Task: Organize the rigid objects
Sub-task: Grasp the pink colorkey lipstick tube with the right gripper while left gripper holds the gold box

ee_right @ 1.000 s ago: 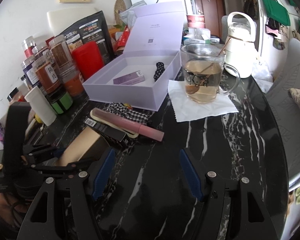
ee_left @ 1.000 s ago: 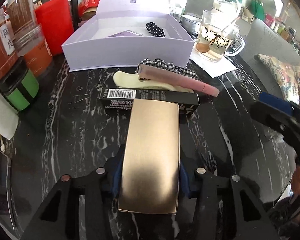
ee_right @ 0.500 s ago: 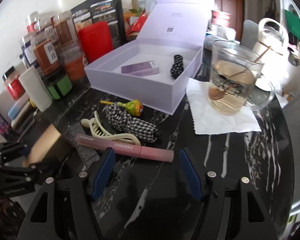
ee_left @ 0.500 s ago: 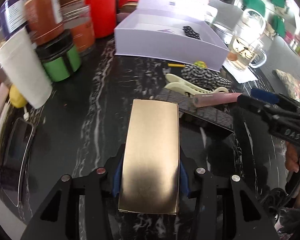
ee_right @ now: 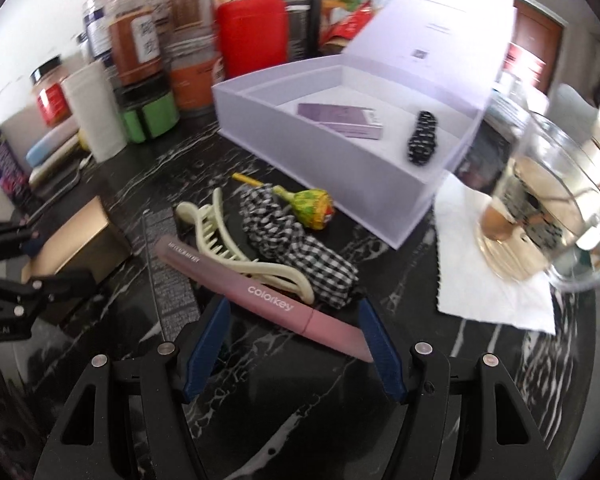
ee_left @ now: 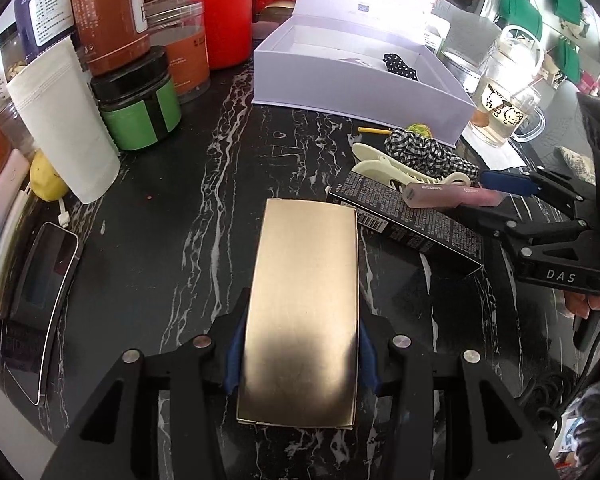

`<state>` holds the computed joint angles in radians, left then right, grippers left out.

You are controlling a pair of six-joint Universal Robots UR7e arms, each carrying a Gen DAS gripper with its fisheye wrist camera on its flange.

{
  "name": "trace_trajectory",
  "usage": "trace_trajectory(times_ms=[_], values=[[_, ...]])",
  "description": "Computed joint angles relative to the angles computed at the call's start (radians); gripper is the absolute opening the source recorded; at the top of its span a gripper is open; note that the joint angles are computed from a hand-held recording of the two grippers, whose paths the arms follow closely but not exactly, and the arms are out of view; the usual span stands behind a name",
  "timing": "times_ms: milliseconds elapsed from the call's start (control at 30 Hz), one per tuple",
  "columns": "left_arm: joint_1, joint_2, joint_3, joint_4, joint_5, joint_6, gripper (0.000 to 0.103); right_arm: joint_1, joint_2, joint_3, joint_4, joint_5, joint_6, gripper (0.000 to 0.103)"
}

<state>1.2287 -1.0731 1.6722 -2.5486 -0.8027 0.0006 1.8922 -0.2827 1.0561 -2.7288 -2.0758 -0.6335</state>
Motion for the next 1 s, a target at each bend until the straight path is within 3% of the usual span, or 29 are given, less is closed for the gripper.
trace_trajectory(times_ms=[100, 367, 533, 1000], values=[[0.000, 0.002, -0.002, 0.003, 0.002, 0.000, 0.046, 0.002, 0.012, -0.034, 0.079, -0.011, 0.018, 0.063], [0.000, -0.001, 0.004, -0.007, 0.009, -0.009, 0.046, 0.004, -0.017, 0.020, 0.089, -0.011, 0.006, 0.020], [-0.001, -0.006, 0.017, -0.025, 0.015, -0.004, 0.046, 0.005, -0.046, 0.080, 0.065, 0.014, 0.046, 0.016], [-0.015, -0.030, 0.074, -0.070, 0.006, 0.014, 0.046, 0.019, -0.166, 0.335, -0.116, -0.048, 0.173, 0.013]])
